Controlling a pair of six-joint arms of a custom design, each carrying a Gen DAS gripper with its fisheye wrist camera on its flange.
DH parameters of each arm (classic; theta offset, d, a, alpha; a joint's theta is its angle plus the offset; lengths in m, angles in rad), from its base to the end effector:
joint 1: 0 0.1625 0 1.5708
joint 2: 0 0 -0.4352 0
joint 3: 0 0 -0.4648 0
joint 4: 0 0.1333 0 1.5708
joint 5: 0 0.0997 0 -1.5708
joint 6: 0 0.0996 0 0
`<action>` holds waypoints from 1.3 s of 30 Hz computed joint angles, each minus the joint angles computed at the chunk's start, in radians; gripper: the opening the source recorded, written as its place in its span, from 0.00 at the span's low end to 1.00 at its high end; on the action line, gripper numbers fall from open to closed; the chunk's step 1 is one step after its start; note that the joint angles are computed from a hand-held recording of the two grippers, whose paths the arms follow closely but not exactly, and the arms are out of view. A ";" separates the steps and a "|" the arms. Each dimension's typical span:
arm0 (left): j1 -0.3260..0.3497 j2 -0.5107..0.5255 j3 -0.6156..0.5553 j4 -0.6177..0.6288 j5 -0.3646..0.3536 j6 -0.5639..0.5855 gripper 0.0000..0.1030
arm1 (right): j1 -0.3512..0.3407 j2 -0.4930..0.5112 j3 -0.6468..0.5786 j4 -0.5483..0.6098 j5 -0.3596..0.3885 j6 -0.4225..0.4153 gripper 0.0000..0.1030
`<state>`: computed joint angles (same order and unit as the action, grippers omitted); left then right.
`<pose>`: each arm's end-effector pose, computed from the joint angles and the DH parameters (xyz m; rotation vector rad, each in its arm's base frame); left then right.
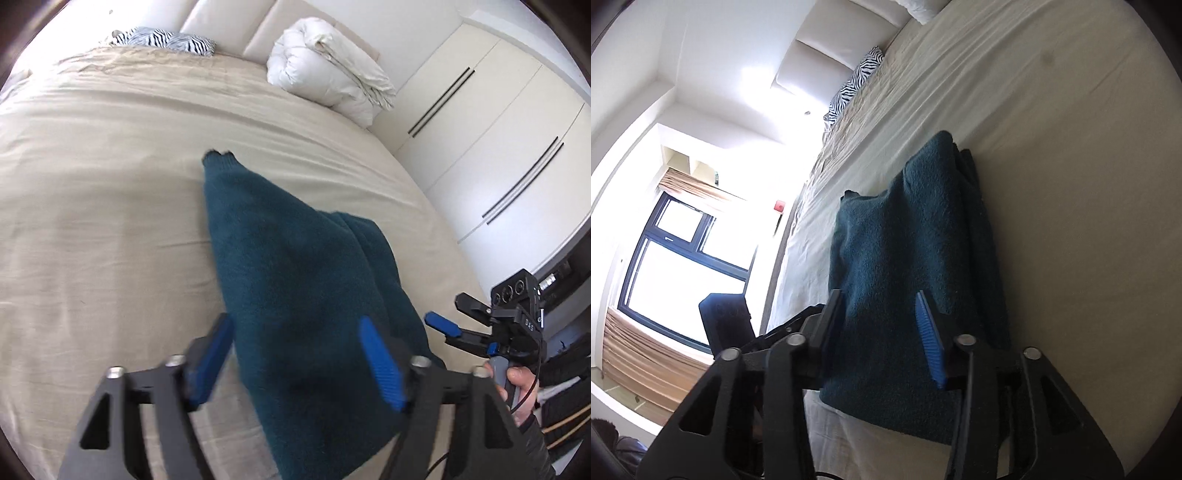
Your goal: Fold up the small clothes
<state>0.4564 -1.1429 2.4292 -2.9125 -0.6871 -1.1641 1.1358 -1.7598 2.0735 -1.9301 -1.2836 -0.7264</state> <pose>-0.2790 -0.3713 0.0548 -0.0982 2.5857 -1.1417 -0.0492 -0.4891 0.3556 -0.4324 2.8804 -0.2866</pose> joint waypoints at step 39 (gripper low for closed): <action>-0.340 -0.455 0.092 0.839 -0.184 -0.541 0.39 | 0.218 -0.323 0.296 0.040 -0.224 0.028 0.21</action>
